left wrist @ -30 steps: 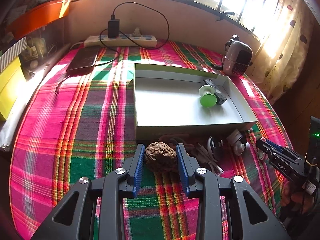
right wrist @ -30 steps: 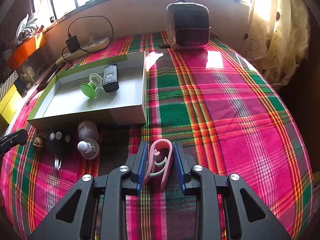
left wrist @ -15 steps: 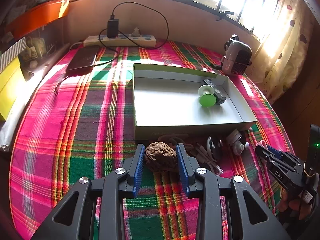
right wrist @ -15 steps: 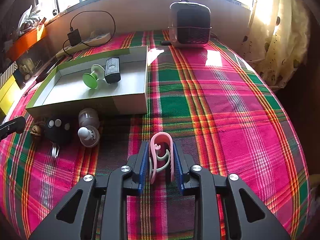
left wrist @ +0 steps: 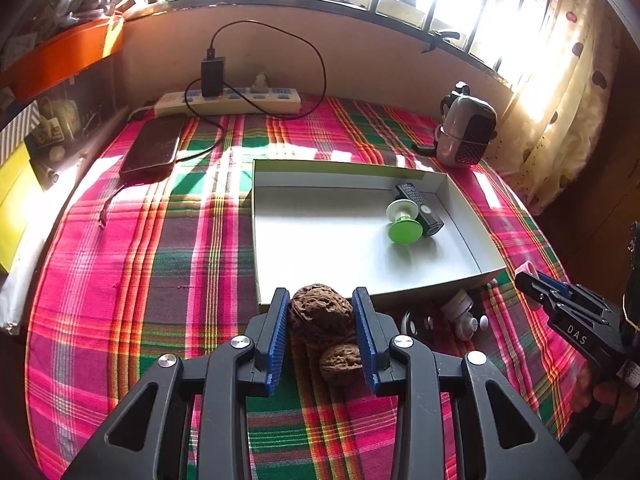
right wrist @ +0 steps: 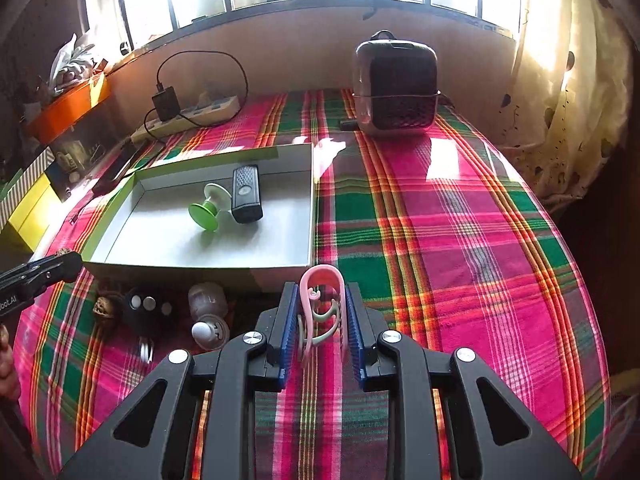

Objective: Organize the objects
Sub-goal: 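Carry the walnut with the left gripper while the right gripper carries the clip over the box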

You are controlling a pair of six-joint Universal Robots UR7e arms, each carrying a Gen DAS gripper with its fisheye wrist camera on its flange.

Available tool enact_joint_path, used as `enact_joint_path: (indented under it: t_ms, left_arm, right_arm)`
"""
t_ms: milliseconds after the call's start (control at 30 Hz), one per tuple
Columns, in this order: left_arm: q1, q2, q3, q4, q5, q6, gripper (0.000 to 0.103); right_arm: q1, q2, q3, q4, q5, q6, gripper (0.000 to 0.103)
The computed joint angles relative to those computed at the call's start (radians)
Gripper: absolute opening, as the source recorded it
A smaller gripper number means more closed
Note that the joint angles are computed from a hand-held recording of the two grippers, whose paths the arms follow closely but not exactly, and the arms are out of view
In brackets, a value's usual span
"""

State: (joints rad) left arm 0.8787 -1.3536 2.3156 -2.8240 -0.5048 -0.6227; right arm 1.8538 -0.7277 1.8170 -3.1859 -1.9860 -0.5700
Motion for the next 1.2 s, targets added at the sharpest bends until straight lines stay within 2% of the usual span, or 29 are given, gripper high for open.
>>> enact_joint_path:
  t_ms: [433,667,1200]
  left_arm:
    - [0.098,0.104,-0.156,-0.077,-0.071,0.211,0.030]
    - [0.145,0.149,-0.233,-0.067,-0.081,0.266,0.030]
    - [0.227,0.214,-0.340,-0.016,-0.107,0.288,0.030]
  right_arm:
    - [0.016,0.112,-0.242,0.178,0.046,-0.010,0.024]
    - [0.027,0.175,-0.342,0.243,0.044,-0.034,0.024]
    - [0.028,0.278,-0.486,0.335,0.002,-0.032,0.024]
